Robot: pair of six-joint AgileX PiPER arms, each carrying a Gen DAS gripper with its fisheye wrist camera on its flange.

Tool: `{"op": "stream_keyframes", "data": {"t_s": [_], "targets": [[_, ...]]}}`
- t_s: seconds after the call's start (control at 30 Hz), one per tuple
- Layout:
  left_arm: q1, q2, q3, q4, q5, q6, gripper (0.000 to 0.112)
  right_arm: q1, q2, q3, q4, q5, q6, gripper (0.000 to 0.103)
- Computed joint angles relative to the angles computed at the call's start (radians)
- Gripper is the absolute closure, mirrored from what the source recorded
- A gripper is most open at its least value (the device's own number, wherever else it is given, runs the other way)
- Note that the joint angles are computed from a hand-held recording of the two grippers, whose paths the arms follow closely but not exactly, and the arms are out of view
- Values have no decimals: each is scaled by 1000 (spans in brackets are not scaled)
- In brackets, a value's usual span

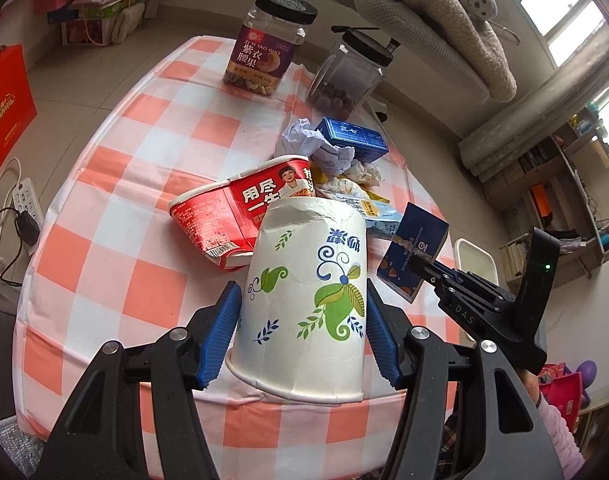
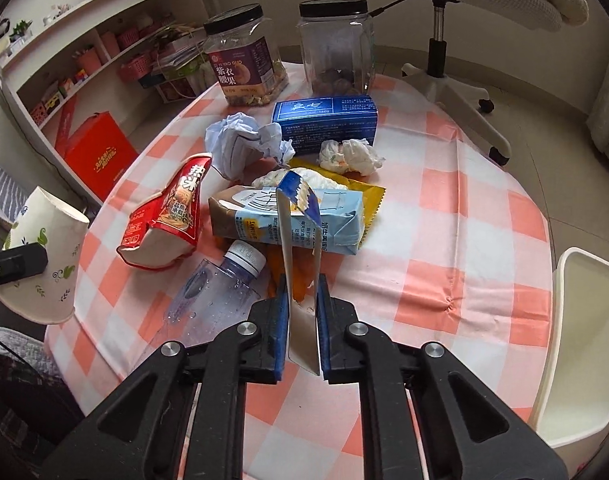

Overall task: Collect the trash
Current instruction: 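Carry the small blue box to the white bin and open the right gripper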

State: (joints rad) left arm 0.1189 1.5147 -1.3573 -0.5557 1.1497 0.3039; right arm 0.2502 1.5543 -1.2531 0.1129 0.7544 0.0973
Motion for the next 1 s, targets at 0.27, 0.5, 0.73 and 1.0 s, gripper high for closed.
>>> {"op": "stream_keyframes", "data": {"t_s": [0.27,0.5,0.73,1.0], "targets": [[-32,2,-7,-26,-35,-28,53,-15,-39,-60,9,49,-21,91],[-97,11,-7,-27,-83,-69,53,-90,-96,-95,46,83,-76,91],[-165,29,-8,-25,-145,-103,53,-233,-153,-89,72,78,-118,91],[-271,55,-14,-17,-231,-138,53,-470,-199,-47,90,56,-172,91]]}}
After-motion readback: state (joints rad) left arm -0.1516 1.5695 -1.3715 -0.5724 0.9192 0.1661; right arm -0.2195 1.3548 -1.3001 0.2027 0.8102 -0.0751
